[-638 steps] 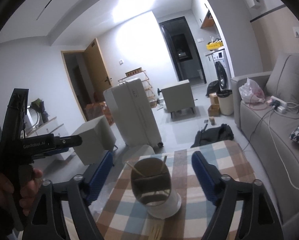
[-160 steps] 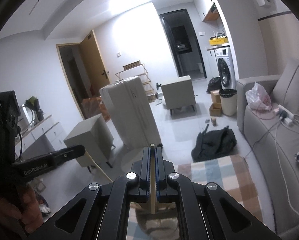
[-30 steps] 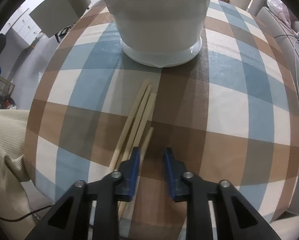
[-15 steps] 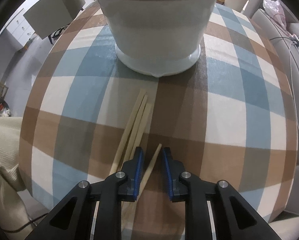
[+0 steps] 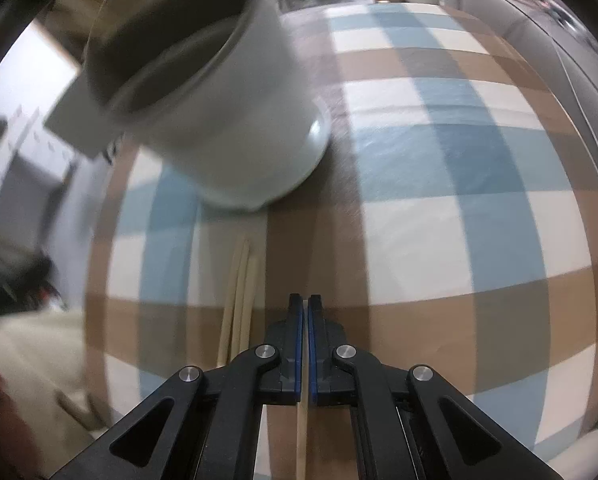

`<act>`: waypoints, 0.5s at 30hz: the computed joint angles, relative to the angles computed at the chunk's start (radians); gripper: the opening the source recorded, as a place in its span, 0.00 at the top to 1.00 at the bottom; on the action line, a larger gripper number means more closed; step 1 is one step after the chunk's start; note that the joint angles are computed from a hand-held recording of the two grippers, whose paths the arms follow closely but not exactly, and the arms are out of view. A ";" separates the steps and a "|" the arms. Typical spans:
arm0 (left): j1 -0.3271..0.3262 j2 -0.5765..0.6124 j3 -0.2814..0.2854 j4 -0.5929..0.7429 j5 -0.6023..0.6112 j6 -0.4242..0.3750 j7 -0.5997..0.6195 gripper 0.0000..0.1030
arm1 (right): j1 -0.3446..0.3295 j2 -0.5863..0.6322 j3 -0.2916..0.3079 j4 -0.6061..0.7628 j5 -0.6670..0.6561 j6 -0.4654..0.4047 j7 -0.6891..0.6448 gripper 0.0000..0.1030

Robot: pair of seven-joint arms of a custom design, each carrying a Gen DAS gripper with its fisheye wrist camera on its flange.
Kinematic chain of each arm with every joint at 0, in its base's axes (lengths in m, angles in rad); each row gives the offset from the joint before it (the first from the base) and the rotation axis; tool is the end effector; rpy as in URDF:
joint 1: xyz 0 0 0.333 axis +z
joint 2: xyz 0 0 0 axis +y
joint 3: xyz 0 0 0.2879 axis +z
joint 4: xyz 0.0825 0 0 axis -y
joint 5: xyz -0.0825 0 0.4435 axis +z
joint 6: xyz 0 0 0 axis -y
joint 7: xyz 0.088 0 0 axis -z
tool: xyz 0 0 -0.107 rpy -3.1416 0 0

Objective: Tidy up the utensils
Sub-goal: 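Lower the left gripper to the remaining chopsticks and close on one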

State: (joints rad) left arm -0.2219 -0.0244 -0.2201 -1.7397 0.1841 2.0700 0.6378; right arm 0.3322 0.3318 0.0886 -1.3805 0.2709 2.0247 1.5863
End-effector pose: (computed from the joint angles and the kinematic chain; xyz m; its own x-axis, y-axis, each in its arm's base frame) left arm 0.5876 -0.2689 0.5714 0.3852 -0.9087 0.1608 -0.8381 -0.4174 -0.3511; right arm 0.6722 0.3077 0.5260 0.3376 -0.8932 -0.2971 -0.9242 -0.2547 -0.2846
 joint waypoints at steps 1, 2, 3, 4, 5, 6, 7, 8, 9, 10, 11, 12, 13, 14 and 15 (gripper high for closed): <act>-0.003 0.022 -0.002 0.021 -0.013 -0.017 0.024 0.22 | -0.013 -0.004 -0.001 -0.003 0.029 0.010 0.002 0.99; -0.007 0.047 -0.005 0.045 -0.028 -0.034 0.052 0.22 | -0.026 -0.006 -0.001 -0.003 0.060 0.019 0.007 0.99; -0.010 0.064 -0.007 0.062 -0.037 -0.045 0.071 0.22 | -0.039 -0.006 -0.002 -0.001 0.092 0.028 0.015 0.99; -0.014 0.089 -0.010 0.083 -0.054 -0.056 0.104 0.22 | -0.051 -0.009 -0.002 -0.004 0.121 0.039 0.022 0.99; -0.018 0.106 -0.013 0.102 -0.061 -0.069 0.123 0.22 | -0.070 -0.013 -0.002 -0.009 0.168 0.052 0.030 0.99; -0.022 0.125 -0.016 0.120 -0.066 -0.085 0.145 0.22 | -0.085 -0.020 -0.002 -0.016 0.201 0.058 0.036 0.99; -0.027 0.143 -0.019 0.139 -0.069 -0.102 0.166 0.22 | -0.097 -0.025 -0.003 -0.024 0.228 0.066 0.043 0.99; -0.031 0.157 -0.020 0.153 -0.073 -0.118 0.183 0.22 | -0.105 -0.046 -0.003 -0.053 0.255 0.080 0.050 0.99; -0.034 0.171 -0.022 0.166 -0.083 -0.129 0.198 0.22 | -0.110 -0.047 -0.003 -0.054 0.273 0.087 0.056 0.99; -0.035 0.177 -0.022 0.172 -0.093 -0.134 0.206 0.22 | -0.114 -0.052 -0.001 -0.065 0.293 0.100 0.061 0.99; -0.035 0.182 -0.021 0.176 -0.103 -0.138 0.210 0.22 | -0.118 -0.051 0.001 -0.069 0.315 0.112 0.067 0.99; -0.034 0.183 -0.020 0.175 -0.115 -0.134 0.212 0.22 | -0.127 -0.053 0.000 -0.072 0.338 0.118 0.070 0.99; -0.034 0.183 -0.019 0.172 -0.123 -0.129 0.213 0.22 | -0.130 -0.064 0.001 -0.087 0.350 0.126 0.069 0.99; -0.034 0.182 -0.018 0.172 -0.125 -0.130 0.212 0.22 | -0.131 -0.068 0.003 -0.096 0.364 0.137 0.066 0.99; -0.034 0.183 -0.017 0.172 -0.125 -0.132 0.211 0.22 | -0.135 -0.069 0.002 -0.095 0.377 0.142 0.059 0.99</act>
State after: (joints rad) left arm -0.2560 0.1587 -0.2373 -1.5677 0.0594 1.9376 0.8484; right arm 0.1970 0.2630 0.0910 -1.4759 0.6478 2.1669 1.6455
